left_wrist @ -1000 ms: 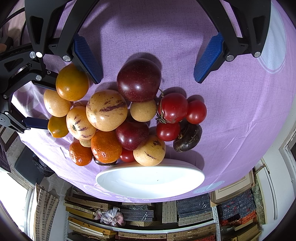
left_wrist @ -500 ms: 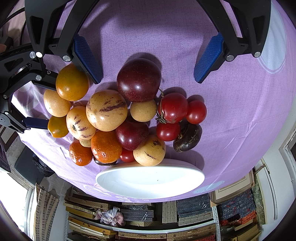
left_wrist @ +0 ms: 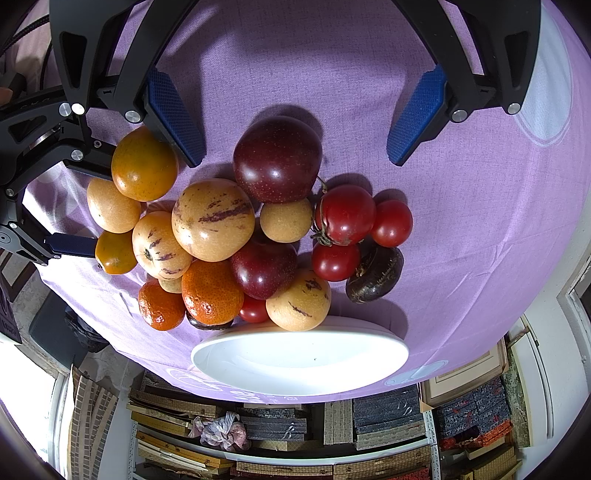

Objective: Organize fruits

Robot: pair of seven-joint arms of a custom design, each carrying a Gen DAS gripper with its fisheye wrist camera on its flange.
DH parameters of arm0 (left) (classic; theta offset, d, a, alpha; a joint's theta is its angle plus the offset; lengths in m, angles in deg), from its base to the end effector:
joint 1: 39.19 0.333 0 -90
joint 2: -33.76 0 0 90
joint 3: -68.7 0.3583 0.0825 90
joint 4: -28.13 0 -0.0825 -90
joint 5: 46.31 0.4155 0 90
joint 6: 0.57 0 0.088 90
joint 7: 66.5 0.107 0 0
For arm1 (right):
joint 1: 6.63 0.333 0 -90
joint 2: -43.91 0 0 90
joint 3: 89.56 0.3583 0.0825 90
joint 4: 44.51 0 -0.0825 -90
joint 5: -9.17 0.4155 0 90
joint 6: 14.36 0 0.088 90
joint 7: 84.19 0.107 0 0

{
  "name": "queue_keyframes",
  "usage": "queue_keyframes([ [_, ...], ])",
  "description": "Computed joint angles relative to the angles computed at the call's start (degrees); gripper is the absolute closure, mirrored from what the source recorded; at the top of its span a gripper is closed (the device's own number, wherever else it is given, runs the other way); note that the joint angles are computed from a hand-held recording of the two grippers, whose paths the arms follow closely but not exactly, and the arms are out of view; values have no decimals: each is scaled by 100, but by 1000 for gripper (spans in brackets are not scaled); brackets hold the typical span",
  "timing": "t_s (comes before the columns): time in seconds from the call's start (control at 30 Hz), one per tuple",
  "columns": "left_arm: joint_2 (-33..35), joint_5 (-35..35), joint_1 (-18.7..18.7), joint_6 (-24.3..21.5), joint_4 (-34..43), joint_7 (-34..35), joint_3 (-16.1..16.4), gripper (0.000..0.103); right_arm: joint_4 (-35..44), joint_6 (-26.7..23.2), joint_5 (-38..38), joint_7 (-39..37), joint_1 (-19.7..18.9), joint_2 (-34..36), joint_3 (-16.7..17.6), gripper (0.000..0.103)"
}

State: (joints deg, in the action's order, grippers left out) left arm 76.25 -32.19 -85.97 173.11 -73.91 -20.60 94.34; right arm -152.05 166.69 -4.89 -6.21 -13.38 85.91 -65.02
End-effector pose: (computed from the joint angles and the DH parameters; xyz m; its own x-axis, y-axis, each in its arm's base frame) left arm 0.6661 -0.3320 0.2359 -0.0251 -0.9996 -0.0158 -0.8000 0.0296 -0.5993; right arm 0.6909 0.2019 0.2253 0.5513 -0.8341 -0.0157 -0.6674 -0.4297 -0.6082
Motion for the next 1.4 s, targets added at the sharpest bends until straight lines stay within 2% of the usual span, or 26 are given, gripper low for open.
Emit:
queue_keyframes([
  [0.43,0,-18,0,5,-2,28,-1,3,3,12,7,-9,7,5,-4,4],
  [0.6,-6,-42,32,79,-49,119,-31,3,-54,-55,-6,-105,-110,-39,116,4],
  [0.7,-29,-81,32,124,-95,210,-40,3,-43,-177,35,-263,-285,-11,310,4],
  [0.73,-17,-107,46,116,-67,248,-58,3,-39,-230,68,-340,-378,7,411,4],
  [0.8,-77,-114,140,154,-120,425,-170,3,-21,-417,189,-625,-781,114,846,4],
  [0.87,-141,-183,284,261,-186,596,-310,3,-49,-489,402,-975,-1335,291,1422,4],
  [0.93,-214,-357,262,833,-445,586,-225,3,-140,-413,604,-1226,-1816,456,1906,4],
  [1.0,-337,-527,442,1606,-777,666,-357,3,-249,-256,686,-1396,-2259,654,2340,4],
  [1.03,-368,-453,415,1915,-928,493,-264,3,-335,-63,650,-1434,-2409,718,2474,4],
  [1.07,-361,-781,189,2000,-1033,660,-36,3,-450,229,535,-1437,-2512,745,2549,4],
  [1.13,-180,-1523,-630,1818,-1142,1005,775,3,-708,885,238,-1467,-2563,681,2538,4],
  [1.17,-151,-1515,-822,1754,-1181,909,993,3,-849,1182,15,-1544,-2629,685,2569,4],
  [1.27,-91,-1836,-1034,1696,-1202,1061,1187,3,-1129,1795,-577,-1707,-2666,653,2520,4],
  [1.33,-71,-1906,-1113,1642,-1158,1278,1219,3,-1227,2111,-736,-1780,-2422,438,2230,4],
  [1.37,-32,-1945,-1178,1603,-1122,1386,1260,3,-1266,2157,-830,-1790,-2361,359,2142,4],
  [1.4,3,-1964,-1257,1551,-1083,1513,1300,3,-1280,2071,-1016,-1734,-2455,376,2208,4],
])
